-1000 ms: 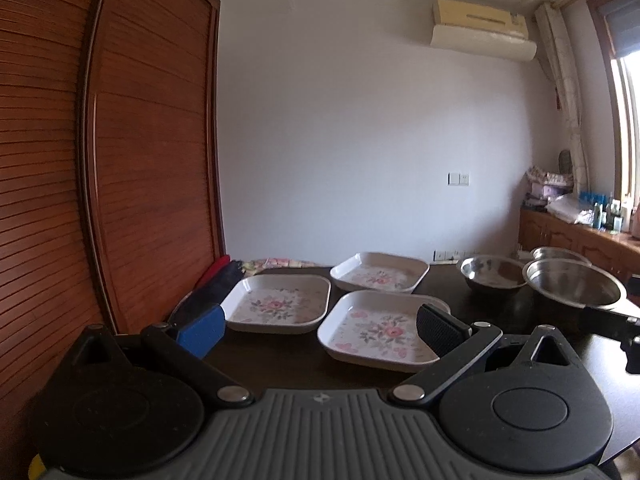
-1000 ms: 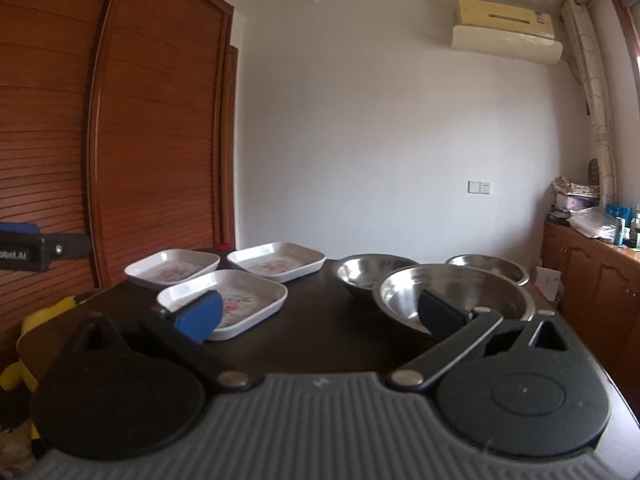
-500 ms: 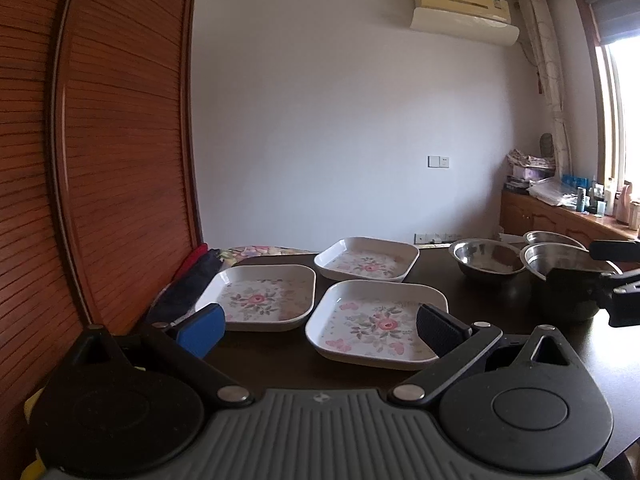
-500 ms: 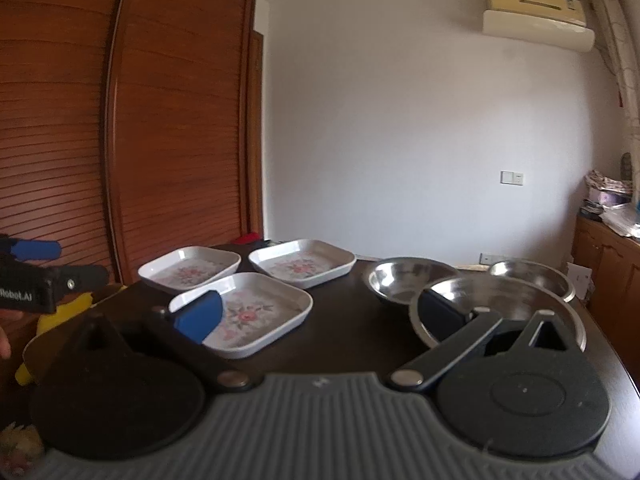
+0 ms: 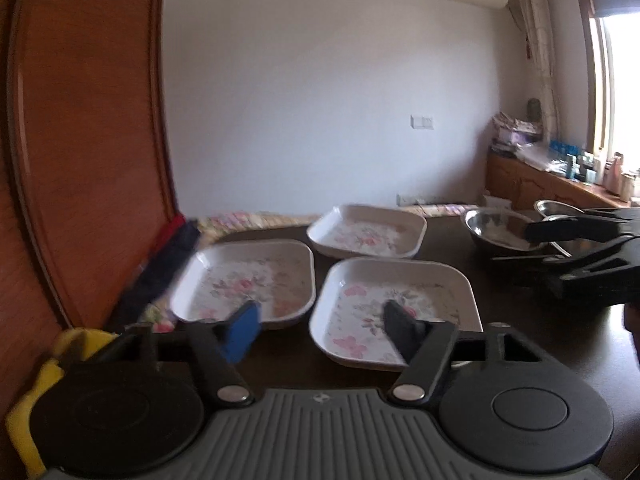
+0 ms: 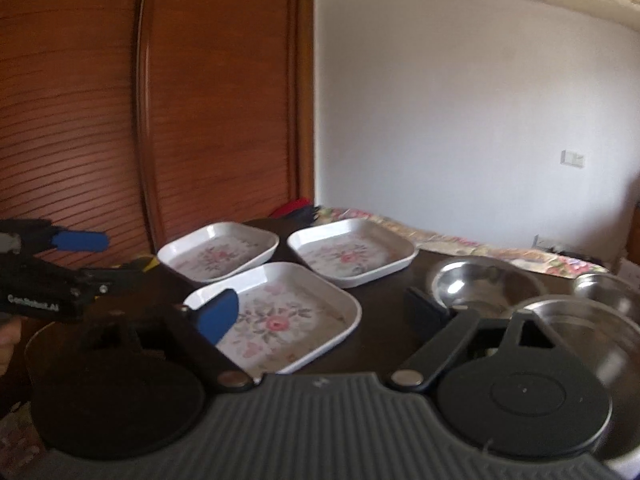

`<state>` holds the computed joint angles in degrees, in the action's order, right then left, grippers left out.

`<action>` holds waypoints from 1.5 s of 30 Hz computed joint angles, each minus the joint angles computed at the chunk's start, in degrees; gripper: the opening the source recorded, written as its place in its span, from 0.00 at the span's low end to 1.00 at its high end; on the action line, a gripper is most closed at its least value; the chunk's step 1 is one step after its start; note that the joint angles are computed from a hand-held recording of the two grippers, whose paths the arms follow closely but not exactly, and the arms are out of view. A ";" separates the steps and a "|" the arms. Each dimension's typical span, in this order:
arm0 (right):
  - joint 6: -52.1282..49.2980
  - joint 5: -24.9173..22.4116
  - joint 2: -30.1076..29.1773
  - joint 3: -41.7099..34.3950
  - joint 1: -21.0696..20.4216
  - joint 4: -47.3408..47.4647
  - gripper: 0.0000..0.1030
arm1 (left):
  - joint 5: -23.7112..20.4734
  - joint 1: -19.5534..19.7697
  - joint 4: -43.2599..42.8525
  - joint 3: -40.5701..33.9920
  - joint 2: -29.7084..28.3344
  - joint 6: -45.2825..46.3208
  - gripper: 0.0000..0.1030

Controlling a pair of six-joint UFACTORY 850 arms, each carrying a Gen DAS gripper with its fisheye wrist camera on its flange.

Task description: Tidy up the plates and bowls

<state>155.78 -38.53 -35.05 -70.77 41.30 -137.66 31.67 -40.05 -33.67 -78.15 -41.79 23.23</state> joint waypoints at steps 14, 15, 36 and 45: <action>-6.53 15.66 -6.79 -11.49 -4.81 2.20 0.61 | -10.44 3.18 -0.69 -8.23 -5.23 1.50 0.49; -7.53 16.23 -7.23 -12.13 -4.89 2.94 0.61 | -10.88 3.29 -0.39 -8.42 -5.37 1.36 0.49; -23.72 18.56 -10.58 -16.68 -5.08 17.62 0.41 | -13.50 4.05 10.86 -9.88 -7.12 -10.36 0.32; -16.27 15.93 -9.67 -14.65 -5.32 14.72 0.15 | -10.38 3.06 8.54 -8.02 -6.45 -9.91 0.26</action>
<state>139.51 -22.60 -44.73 -85.42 35.98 -122.95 21.30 -36.99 -25.13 -86.17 -48.24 13.32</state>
